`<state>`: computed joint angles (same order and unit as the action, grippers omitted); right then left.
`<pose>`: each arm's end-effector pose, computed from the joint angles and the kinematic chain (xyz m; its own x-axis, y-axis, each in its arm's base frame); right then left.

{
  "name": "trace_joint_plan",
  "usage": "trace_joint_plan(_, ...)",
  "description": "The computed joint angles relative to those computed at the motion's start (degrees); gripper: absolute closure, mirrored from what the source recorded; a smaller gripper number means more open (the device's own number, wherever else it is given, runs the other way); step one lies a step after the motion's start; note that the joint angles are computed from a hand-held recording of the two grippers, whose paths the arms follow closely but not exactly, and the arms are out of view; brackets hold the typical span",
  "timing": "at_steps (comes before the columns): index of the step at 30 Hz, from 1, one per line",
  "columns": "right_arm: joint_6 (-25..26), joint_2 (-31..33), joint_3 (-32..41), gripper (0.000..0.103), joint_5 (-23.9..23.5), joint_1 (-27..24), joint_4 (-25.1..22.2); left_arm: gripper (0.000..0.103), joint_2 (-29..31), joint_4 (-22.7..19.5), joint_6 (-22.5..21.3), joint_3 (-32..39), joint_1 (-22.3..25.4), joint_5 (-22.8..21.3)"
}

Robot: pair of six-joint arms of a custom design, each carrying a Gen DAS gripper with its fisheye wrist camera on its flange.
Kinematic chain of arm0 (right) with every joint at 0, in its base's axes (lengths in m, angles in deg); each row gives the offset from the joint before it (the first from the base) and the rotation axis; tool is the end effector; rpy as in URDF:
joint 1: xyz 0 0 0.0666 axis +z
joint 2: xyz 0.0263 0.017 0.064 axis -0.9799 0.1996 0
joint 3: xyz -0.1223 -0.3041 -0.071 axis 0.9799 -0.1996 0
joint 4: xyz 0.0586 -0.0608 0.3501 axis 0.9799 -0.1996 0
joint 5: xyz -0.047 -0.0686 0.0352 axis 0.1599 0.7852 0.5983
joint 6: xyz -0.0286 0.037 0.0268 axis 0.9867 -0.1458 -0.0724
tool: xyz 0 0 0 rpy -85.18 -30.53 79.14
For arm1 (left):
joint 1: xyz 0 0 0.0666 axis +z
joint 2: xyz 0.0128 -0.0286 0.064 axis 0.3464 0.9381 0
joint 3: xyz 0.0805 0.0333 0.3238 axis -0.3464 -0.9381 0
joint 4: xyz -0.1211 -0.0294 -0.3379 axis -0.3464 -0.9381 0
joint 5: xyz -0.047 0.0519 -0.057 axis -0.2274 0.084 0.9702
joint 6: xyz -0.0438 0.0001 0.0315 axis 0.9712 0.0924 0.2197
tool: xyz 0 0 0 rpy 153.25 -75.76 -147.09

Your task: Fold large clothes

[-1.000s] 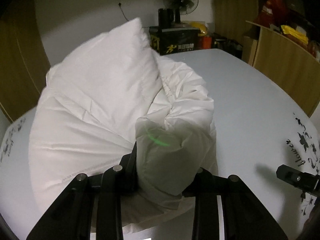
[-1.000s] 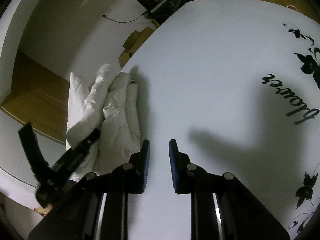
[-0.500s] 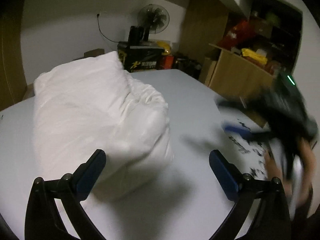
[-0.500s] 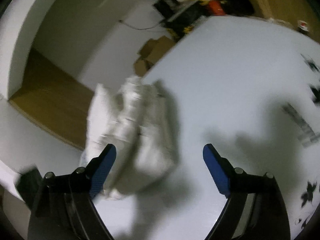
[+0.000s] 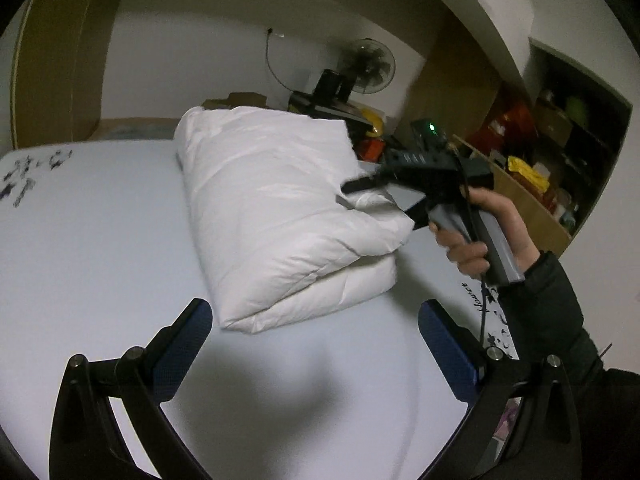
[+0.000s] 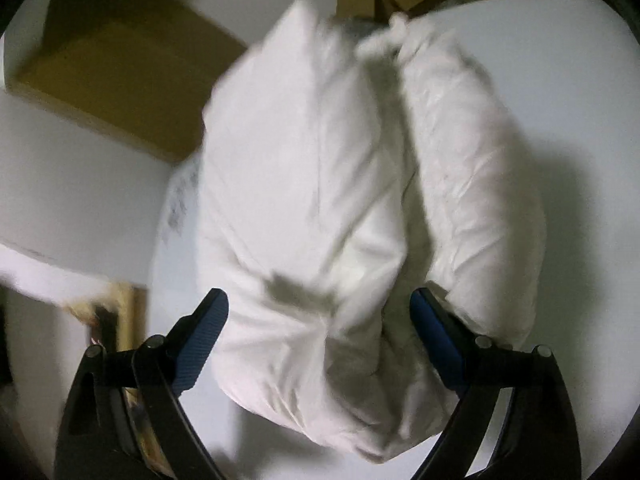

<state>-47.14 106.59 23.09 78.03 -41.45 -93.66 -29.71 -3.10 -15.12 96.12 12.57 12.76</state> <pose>0.3632 0.2788 0.4627 -0.8953 0.3229 -0.3070 0.1012 0.8183 0.5658 0.3198 -0.0657 0.4873 -0.6536 0.1241 -0.7466 0.5781 0.7185 -0.3867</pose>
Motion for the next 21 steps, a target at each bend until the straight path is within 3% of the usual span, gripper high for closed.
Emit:
trace_joint_plan(3,4.0,1.6,2.0,0.015,2.3,2.5,-4.5,0.0,1.4,-1.3,-0.3,0.8,2.2,1.9)
trace_joint_plan(4,3.1,2.0,2.3,0.029,4.8,3.1,-5.4,0.0,1.6,-1.6,-0.2,0.8,2.4,2.2)
trace_joint_plan(5,1.4,2.2,2.4,0.052,6.6,3.4,-6.0,0.0,2.0,-1.9,0.0,1.1,2.5,2.5)
trace_joint_plan(6,0.4,2.2,2.2,0.067,6.9,3.4,-5.9,0.0,2.4,-1.9,0.6,1.5,2.2,2.5)
trace_joint_plan(7,0.0,1.4,1.4,0.09,5.9,3.3,-4.7,0.0,2.4,-2.0,0.7,1.3,2.3,2.8)
trace_joint_plan(8,-0.6,0.0,0.4,0.094,5.5,3.5,-3.3,0.0,2.5,-2.0,0.6,1.2,2.5,3.2)
trace_joint_plan(13,-2.8,-10.4,-7.7,0.096,13.9,7.3,4.3,0.0,2.4,-1.7,1.3,0.4,5.0,3.7)
trace_joint_plan(15,-5.3,-11.8,-13.6,0.096,12.3,6.1,6.2,0.0,3.1,-1.8,2.5,0.4,5.9,4.2)
trace_joint_plan(18,-11.5,-16.4,-28.0,0.092,6.1,4.2,21.4,0.0,4.3,-3.3,2.6,0.9,6.2,5.0)
trace_joint_plan(19,-12.0,-17.1,-29.1,0.087,6.1,4.2,23.3,0.0,4.3,-3.6,2.4,0.7,6.4,5.1)
trace_joint_plan(21,-11.7,-18.2,-27.7,0.078,7.3,4.7,20.5,0.0,4.2,-3.6,1.9,0.2,6.7,4.8)
